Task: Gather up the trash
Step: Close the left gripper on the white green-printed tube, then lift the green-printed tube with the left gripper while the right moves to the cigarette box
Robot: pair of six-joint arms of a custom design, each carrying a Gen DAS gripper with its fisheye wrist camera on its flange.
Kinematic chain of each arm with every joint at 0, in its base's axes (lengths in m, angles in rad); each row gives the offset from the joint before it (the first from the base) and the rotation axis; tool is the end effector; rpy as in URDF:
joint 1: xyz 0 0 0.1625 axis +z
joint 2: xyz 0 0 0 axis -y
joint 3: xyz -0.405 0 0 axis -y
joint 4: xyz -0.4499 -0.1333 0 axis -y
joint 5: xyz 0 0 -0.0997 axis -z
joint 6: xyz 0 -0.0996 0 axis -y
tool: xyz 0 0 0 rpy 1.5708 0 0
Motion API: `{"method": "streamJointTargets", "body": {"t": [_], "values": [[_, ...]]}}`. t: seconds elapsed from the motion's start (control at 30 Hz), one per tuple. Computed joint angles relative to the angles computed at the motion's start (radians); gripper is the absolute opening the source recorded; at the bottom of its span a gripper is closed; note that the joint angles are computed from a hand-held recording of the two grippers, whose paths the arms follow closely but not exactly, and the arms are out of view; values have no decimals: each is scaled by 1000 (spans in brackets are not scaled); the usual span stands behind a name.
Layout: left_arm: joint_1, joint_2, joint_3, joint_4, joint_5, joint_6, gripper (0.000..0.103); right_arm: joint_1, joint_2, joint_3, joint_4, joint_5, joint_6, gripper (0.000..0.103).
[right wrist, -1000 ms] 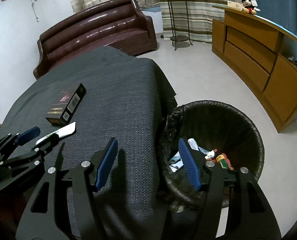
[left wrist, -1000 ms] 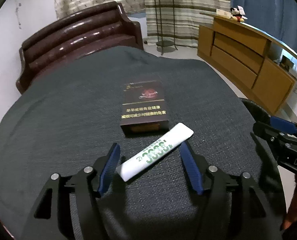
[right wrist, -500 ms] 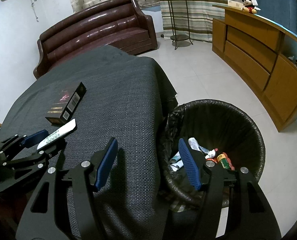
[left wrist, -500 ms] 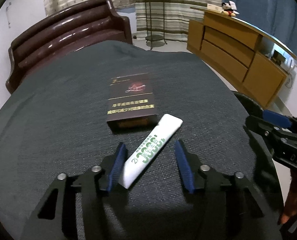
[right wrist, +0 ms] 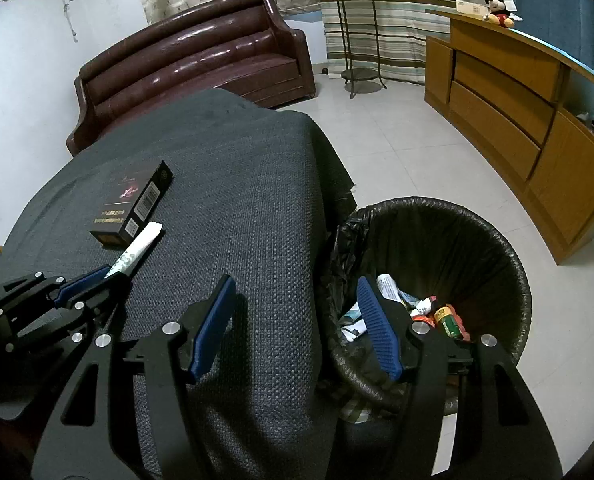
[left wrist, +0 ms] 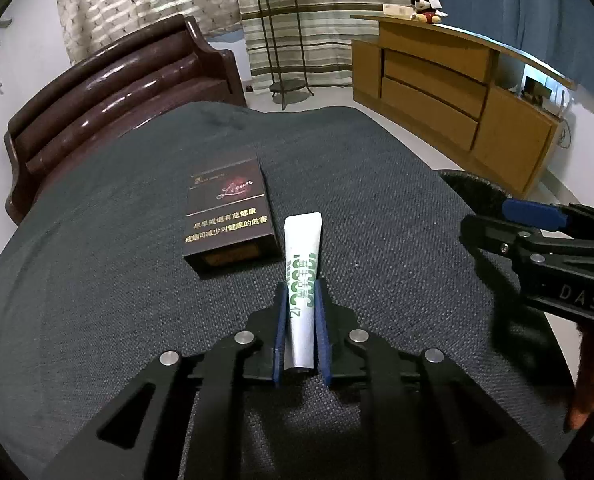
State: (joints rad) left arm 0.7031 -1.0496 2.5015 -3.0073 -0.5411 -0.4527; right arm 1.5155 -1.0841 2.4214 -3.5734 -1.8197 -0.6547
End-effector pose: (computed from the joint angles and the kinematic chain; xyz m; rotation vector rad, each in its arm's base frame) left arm -0.1286 -0.3957 0.0142 0.4645 2.1595 -0.7530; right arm 0.0847 -0.4369 0.0684 0.6578 -2.5079 0.7265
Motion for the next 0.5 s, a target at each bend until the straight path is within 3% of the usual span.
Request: {"method": "streamJointTargets", "body": {"t": [0.5], "values": [[-73,-46,60,-23,32,-91,13,1,4,-1,-3,-2,-4,62]]}}
